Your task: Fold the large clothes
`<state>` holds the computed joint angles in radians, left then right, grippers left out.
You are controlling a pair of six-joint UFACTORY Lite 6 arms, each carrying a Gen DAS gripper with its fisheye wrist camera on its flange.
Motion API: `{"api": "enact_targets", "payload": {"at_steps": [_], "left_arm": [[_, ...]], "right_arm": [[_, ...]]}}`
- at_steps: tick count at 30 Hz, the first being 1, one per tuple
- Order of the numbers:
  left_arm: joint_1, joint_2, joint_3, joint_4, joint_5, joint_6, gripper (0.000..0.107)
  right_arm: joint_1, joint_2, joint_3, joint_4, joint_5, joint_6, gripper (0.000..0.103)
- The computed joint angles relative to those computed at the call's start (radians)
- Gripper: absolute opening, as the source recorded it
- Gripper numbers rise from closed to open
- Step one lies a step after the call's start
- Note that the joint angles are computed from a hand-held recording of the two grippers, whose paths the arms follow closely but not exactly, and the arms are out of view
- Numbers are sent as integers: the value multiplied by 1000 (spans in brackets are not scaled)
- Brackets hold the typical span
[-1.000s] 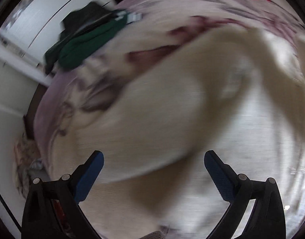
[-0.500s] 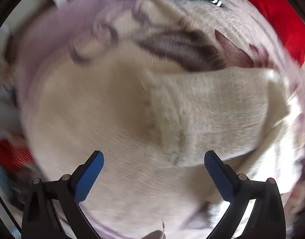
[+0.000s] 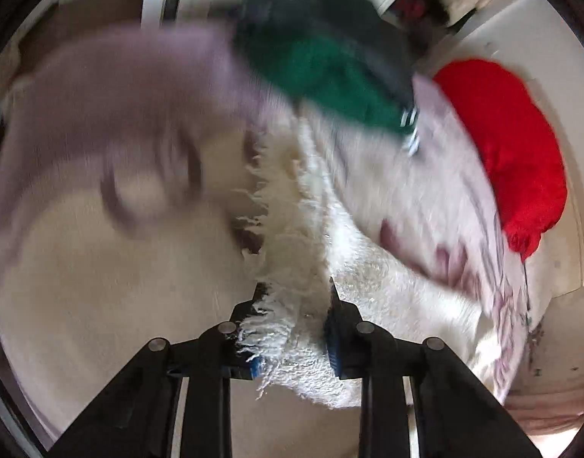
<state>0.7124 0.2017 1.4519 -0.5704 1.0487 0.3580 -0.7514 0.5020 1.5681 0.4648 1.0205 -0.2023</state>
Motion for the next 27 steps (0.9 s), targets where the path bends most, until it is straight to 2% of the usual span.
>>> {"api": "enact_targets", "payload": {"at_steps": [3,6,9,11,13,17,20,21,22,23,24,25,27], "left_arm": [[30,191,177,-22,50,33,27],[52,328,267,-15,121,11,33],[144,353,237,-77,207,14,39],[204,297,136,-133,246,17,70],[274,207,-29,-208,277,32,74],[168,75,-273,-277,199,28,75],[-1,64,-350,-358,13,-4,75],[-73,64,-331,-334,-91,-57,74],[-134,56,-308,-279,-184,-134,68],[-201,47,-275,-184,-289,-239,35],[-257,59,-219,-79,-358,-327,18],[-307,91,-154,21,-386,-425,12],[-363,136,-16,109,-375,-504,10]], "right_arm": [[36,-5,-49,18,-28,4,70],[66,-9,-88,36,-32,2,70],[81,-23,-120,49,-40,-11,70],[84,-42,-149,57,-44,-30,71],[83,-59,-181,65,-53,-52,78],[74,-75,-225,52,-65,-50,79],[60,-85,-222,32,-69,-28,79],[48,-89,-215,23,-67,-27,79],[39,-89,-205,16,-62,-27,79],[30,-90,-192,10,-55,-28,79],[19,-91,-183,0,-53,-33,79],[12,-89,-167,-8,-45,-33,79],[-4,-93,-156,-14,-40,-45,79]]}}
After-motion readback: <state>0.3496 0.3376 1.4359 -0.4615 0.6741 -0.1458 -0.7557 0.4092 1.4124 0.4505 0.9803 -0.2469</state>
